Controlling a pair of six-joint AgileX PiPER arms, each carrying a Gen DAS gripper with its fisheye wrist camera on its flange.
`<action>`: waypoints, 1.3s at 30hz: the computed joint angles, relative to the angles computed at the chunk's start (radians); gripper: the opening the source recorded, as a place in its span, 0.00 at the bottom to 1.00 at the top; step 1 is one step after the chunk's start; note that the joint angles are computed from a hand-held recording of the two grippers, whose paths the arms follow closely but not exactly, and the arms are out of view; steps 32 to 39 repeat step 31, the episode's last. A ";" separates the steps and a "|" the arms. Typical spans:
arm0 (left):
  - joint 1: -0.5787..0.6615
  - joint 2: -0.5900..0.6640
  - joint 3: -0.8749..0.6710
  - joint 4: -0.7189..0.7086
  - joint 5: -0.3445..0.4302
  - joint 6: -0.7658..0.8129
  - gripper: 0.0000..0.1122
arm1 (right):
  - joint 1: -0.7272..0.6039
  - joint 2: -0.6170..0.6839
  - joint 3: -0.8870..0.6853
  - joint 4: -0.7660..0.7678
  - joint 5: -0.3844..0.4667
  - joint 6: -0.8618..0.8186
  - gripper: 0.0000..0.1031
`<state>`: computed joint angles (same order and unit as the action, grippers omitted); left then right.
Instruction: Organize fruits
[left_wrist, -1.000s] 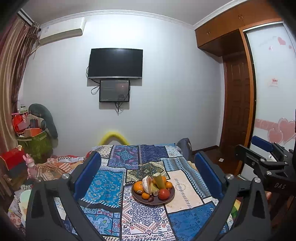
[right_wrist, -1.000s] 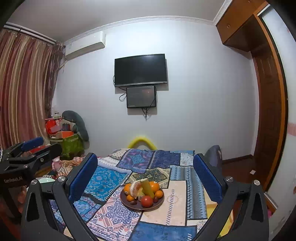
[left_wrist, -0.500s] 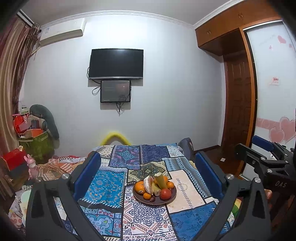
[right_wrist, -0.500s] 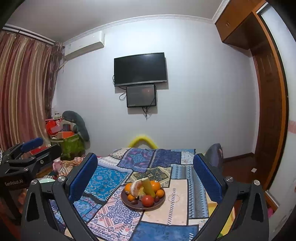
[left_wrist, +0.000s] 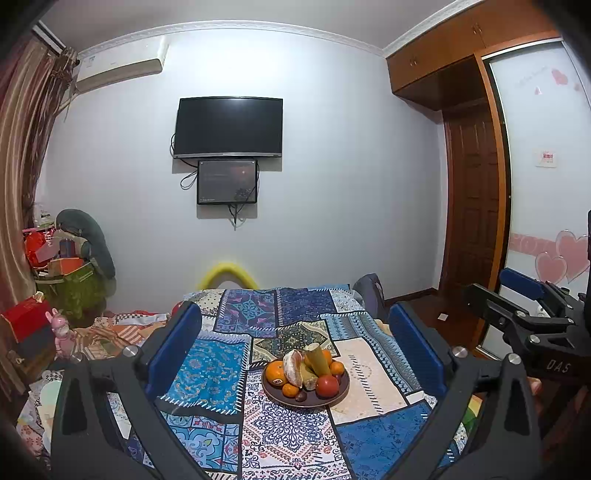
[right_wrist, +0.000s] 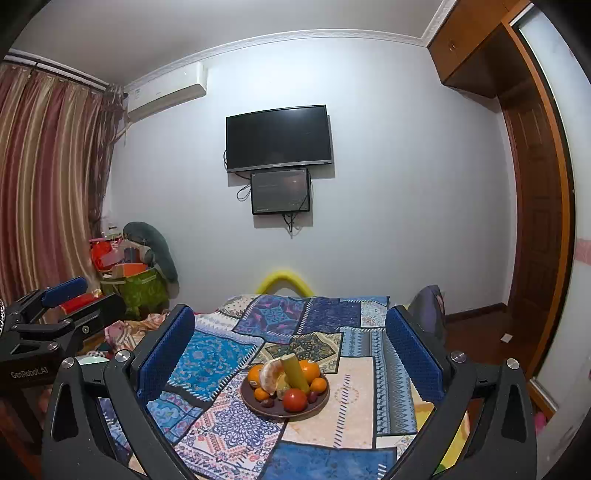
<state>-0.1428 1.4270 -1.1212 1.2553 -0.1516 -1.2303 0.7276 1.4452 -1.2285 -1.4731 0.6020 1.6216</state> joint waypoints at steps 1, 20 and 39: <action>0.000 0.000 -0.001 0.007 0.000 -0.007 0.92 | 0.000 0.000 0.000 0.001 -0.001 -0.001 1.00; 0.017 0.009 -0.021 0.195 -0.045 -0.191 0.92 | 0.008 0.007 -0.021 0.016 0.018 -0.030 1.00; 0.007 0.015 -0.021 0.223 -0.045 -0.210 0.92 | 0.010 0.011 -0.022 0.009 0.026 -0.018 1.00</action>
